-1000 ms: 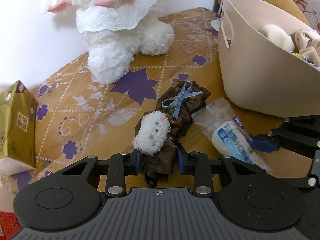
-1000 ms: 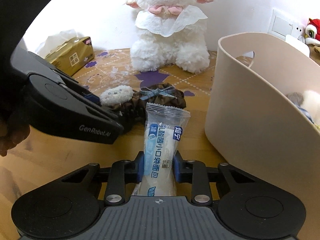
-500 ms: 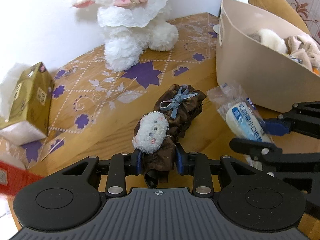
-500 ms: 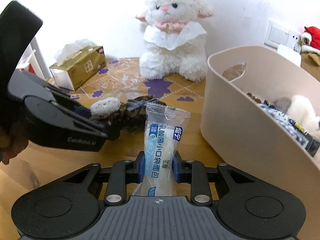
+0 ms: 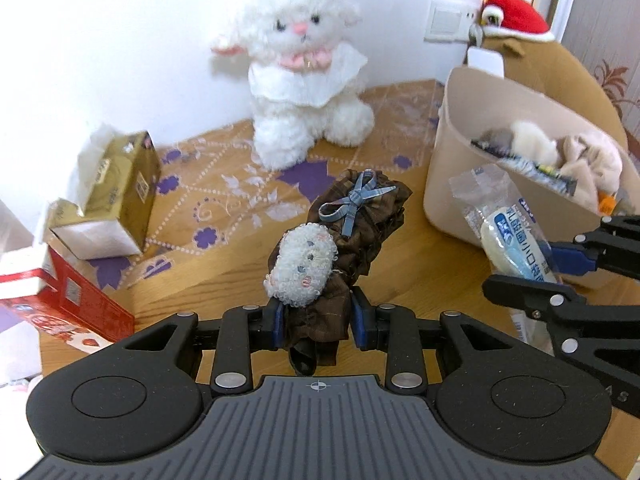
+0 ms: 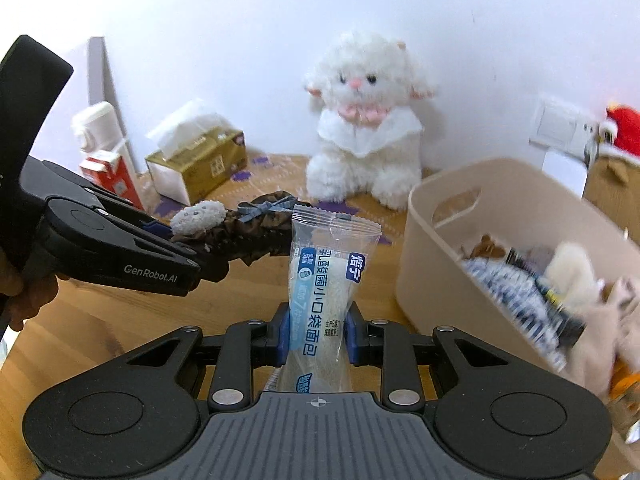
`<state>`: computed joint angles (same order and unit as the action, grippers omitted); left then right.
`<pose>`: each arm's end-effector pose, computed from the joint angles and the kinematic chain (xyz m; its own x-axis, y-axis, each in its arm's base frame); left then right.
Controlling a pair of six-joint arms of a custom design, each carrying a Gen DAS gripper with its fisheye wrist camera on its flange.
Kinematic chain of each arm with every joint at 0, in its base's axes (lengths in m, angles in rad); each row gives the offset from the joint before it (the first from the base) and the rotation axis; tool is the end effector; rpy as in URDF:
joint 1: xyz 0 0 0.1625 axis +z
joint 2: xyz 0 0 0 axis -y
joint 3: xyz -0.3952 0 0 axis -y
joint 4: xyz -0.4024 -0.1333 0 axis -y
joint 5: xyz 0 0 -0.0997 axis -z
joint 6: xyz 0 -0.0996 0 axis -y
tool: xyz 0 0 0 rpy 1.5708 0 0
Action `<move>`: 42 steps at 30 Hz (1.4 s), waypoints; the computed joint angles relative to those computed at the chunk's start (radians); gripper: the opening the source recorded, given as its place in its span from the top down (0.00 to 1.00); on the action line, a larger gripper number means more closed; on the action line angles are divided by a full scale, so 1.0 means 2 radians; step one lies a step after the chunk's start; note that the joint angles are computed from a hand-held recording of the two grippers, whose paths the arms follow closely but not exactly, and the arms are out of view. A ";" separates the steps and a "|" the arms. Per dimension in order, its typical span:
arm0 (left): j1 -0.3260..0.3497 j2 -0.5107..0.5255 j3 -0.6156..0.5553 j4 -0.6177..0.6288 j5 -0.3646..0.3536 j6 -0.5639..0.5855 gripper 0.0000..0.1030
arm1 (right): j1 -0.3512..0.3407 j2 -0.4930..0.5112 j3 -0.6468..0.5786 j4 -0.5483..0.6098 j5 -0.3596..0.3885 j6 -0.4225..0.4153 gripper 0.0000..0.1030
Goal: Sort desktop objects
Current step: 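Carry the bread packet and brown pouch into the basket and open both tools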
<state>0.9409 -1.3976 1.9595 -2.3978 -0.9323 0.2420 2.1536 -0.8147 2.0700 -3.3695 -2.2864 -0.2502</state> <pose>-0.1540 -0.5384 0.2863 -0.5831 0.5236 -0.6212 0.7295 0.6740 -0.1165 0.3430 -0.3969 0.0547 -0.6747 -0.3050 0.6721 -0.6587 0.6597 -0.3619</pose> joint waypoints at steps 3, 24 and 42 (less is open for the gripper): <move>-0.015 -0.009 0.006 -0.004 0.008 -0.008 0.69 | 0.006 -0.017 0.006 -0.005 0.003 -0.027 0.76; -0.132 0.011 0.017 -0.047 0.063 -0.078 0.69 | -0.011 -0.178 0.062 0.005 0.049 -0.118 0.76; -0.184 0.108 -0.002 -0.042 0.076 -0.172 0.69 | -0.078 -0.299 0.090 0.062 0.085 -0.157 0.76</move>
<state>0.5733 -1.1811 1.9550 -2.4822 -0.7807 -0.1029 1.9983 -1.4133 2.2506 -3.2446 -2.1167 -0.5643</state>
